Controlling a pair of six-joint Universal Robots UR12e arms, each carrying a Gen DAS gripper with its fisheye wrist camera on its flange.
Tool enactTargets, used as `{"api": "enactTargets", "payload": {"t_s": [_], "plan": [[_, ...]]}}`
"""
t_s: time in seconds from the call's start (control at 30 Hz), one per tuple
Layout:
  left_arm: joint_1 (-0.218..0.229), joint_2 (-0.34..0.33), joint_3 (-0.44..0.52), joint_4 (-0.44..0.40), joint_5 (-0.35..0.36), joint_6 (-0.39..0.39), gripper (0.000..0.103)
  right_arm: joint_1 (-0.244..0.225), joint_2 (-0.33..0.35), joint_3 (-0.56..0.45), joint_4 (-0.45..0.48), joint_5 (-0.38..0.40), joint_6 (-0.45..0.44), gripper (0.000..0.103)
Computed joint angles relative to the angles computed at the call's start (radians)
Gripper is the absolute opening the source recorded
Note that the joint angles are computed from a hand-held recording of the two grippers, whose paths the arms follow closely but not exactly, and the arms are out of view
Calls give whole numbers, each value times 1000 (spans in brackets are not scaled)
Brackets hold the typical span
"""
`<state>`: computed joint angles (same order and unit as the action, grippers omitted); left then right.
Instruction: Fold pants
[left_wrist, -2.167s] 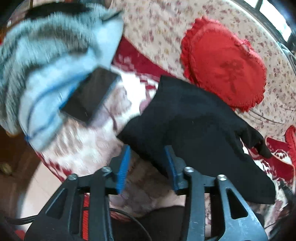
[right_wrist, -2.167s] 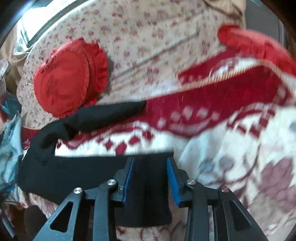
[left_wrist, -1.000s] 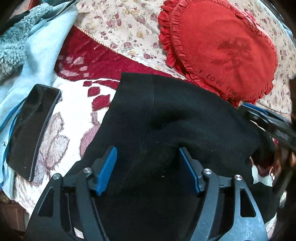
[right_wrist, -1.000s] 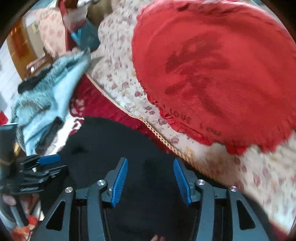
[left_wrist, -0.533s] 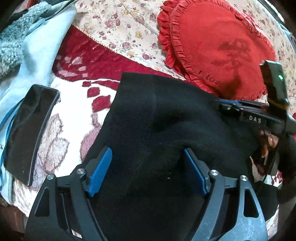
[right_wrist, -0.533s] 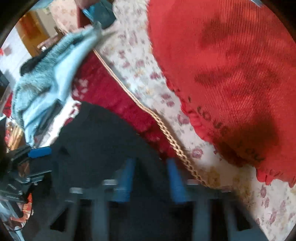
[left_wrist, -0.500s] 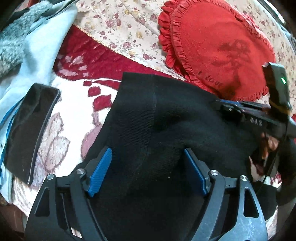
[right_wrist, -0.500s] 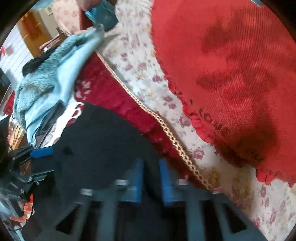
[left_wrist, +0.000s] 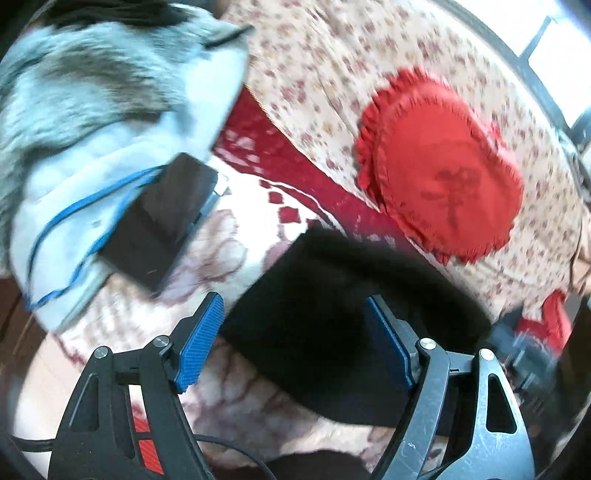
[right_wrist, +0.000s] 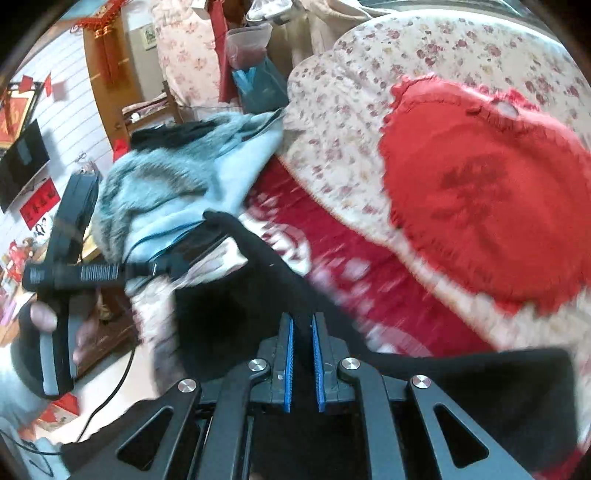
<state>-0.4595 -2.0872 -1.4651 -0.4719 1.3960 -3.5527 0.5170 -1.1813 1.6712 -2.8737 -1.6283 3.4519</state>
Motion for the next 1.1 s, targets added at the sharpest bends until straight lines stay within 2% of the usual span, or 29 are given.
{"api": "enactTargets", "payload": {"t_s": [0.1,0.2,0.23,0.3,0.33,0.37,0.43,0.47,0.5,0.57,0.67,0.8,0.9,0.97,1.1], "plan": [[5,32,-41,26,49,-24,80,32,18,17,-4,33,80,9],[1,38,-44,17,69,-12,80,37,50,24,-36,94,192,9],[-4,37,-41,10,64,2,80,41,62,19,-39,104,208,9],[-15,31,-35,5,53,27,80,50,74,2,3,76,196,9],[-20,26,-29,0,47,41,80,51,72,7,-7,67,208,9],[-25,25,-29,-2,39,58,80,52,66,14,-18,64,231,12],[-38,14,-18,-19,26,83,80,54,41,36,-14,64,260,27],[-44,9,-12,-34,17,93,80,57,20,58,-24,52,278,38],[-48,4,-7,-47,4,101,80,59,-1,82,-39,35,293,42],[-52,-1,-6,-59,-20,104,80,69,-56,145,-67,-33,341,42],[-47,0,-18,-57,-49,81,80,77,-157,257,-64,-153,456,44],[-39,2,-22,-70,-48,52,80,75,-292,401,38,-349,683,46],[-39,0,-19,-88,-41,43,80,53,-363,461,180,-459,851,47],[-43,-2,-17,-97,-29,42,80,27,-385,492,203,-470,895,47],[-48,-9,-5,-126,-26,46,80,-12,-370,505,178,-427,872,47]]}}
